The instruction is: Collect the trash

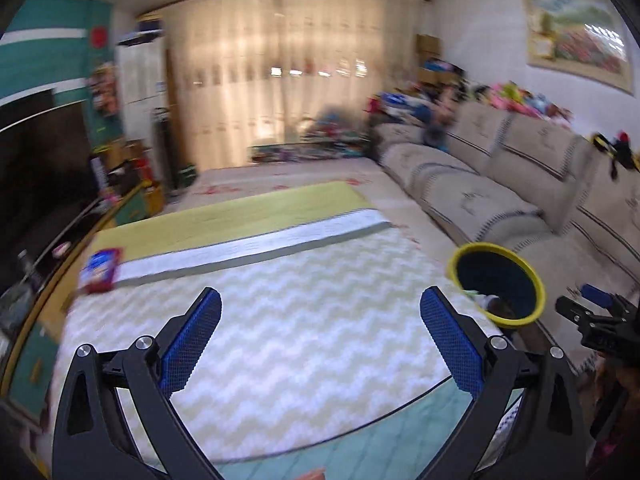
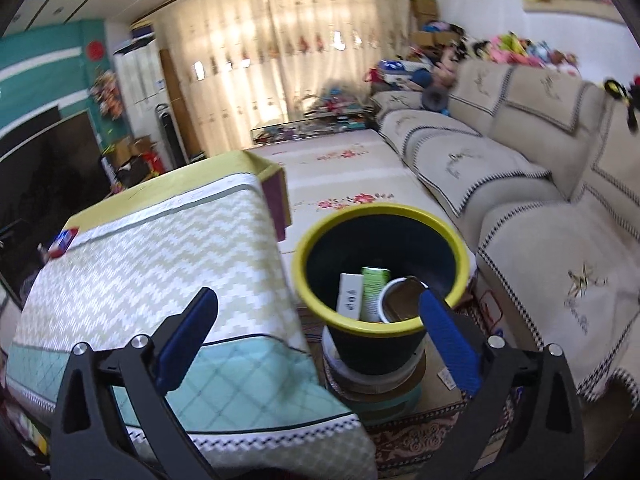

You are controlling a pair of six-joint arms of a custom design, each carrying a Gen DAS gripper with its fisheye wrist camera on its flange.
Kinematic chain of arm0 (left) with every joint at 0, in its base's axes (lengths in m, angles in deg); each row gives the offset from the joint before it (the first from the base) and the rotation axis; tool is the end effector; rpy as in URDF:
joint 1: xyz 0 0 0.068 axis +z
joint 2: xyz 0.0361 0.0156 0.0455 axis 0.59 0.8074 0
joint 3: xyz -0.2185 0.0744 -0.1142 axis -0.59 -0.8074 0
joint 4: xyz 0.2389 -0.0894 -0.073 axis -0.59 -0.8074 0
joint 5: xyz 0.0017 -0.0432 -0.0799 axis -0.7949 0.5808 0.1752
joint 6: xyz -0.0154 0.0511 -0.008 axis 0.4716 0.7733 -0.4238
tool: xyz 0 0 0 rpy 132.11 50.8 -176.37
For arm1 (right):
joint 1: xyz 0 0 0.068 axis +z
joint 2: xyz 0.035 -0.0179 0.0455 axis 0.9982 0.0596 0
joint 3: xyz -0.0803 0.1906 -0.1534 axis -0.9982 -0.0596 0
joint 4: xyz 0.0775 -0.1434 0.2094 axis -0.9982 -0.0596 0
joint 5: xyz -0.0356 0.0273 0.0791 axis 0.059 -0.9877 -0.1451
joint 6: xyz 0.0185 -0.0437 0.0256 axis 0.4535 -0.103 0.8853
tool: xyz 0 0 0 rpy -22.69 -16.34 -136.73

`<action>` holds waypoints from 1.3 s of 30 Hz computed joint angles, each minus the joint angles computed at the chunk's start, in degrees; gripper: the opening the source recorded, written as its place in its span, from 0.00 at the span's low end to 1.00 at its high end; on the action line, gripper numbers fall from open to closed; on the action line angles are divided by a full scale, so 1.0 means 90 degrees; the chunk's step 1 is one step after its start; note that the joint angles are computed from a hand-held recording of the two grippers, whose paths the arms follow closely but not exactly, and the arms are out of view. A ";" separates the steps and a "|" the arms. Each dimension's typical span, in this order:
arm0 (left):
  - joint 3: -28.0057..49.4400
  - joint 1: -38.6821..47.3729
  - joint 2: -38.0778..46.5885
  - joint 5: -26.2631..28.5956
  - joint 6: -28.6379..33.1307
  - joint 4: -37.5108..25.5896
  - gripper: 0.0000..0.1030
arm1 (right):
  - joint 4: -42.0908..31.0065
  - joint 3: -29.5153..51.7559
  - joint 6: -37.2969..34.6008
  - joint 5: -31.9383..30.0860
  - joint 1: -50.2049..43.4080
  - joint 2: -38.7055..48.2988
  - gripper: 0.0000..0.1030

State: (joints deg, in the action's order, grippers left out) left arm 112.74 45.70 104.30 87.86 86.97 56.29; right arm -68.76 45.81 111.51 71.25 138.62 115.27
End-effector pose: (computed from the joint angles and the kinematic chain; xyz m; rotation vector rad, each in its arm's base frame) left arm 0.3025 0.0365 0.2572 0.3643 2.1047 -0.1756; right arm 0.1841 0.1952 0.2076 0.3479 2.1779 0.0037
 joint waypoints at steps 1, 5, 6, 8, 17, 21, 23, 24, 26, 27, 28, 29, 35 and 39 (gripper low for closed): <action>-0.0102 0.0293 -0.0201 0.0107 0.0047 -0.0064 0.95 | -0.0095 0.0152 0.0007 0.0026 0.0095 0.0091 0.93; -0.0324 0.1276 -0.0780 0.0652 0.0217 -0.0359 0.95 | -0.0494 0.0590 0.0181 0.0281 0.0462 0.0281 0.93; -0.0344 0.1583 -0.0906 0.0876 0.0259 -0.0486 0.95 | -0.0615 0.0687 0.0246 0.0366 0.0569 0.0306 0.93; -0.0402 0.2064 -0.1167 0.1238 0.0298 -0.0715 0.95 | -0.0893 0.0916 0.0388 0.0549 0.0807 0.0390 0.93; -0.0771 0.3591 -0.1995 0.2596 0.1114 -0.1685 0.95 | -0.2338 0.1629 0.1636 0.1336 0.1826 0.0574 0.93; -0.0821 0.3954 -0.2264 0.2930 0.1526 -0.2170 0.95 | -0.2802 0.1823 0.2107 0.1531 0.2082 0.0648 0.93; -0.0850 0.4158 -0.2443 0.3072 0.1712 -0.2439 0.95 | -0.2815 0.1832 0.2147 0.1538 0.2122 0.0643 0.93; -0.0851 0.4217 -0.2508 0.3106 0.1727 -0.2504 0.95 | -0.2790 0.1823 0.2145 0.1542 0.2124 0.0639 0.93; -0.0815 0.4382 -0.2509 0.3191 0.1786 -0.2584 0.95 | -0.2722 0.1803 0.2122 0.1547 0.2098 0.0610 0.93; -0.0792 0.4432 -0.2487 0.3211 0.1758 -0.2569 0.95 | -0.2675 0.1795 0.2092 0.1543 0.2080 0.0602 0.93; -0.0757 0.4432 -0.2461 0.3197 0.1700 -0.2538 0.95 | -0.2631 0.1792 0.2070 0.1538 0.2064 0.0613 0.93; -0.0727 0.4438 -0.2416 0.3180 0.1637 -0.2488 0.95 | -0.2559 0.1785 0.2020 0.1524 0.2034 0.0620 0.93; -0.0630 0.4352 -0.2202 0.3045 0.1553 -0.2396 0.95 | -0.2272 0.1763 0.1741 0.1412 0.1907 0.0658 0.93; -0.0642 0.4299 -0.2145 0.3009 0.1526 -0.2359 0.95 | -0.2208 0.1790 0.1677 0.1383 0.1895 0.0713 0.93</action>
State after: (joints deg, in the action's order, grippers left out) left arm 106.96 84.39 85.00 114.93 100.71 35.05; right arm -88.63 61.93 126.60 83.70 155.67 121.69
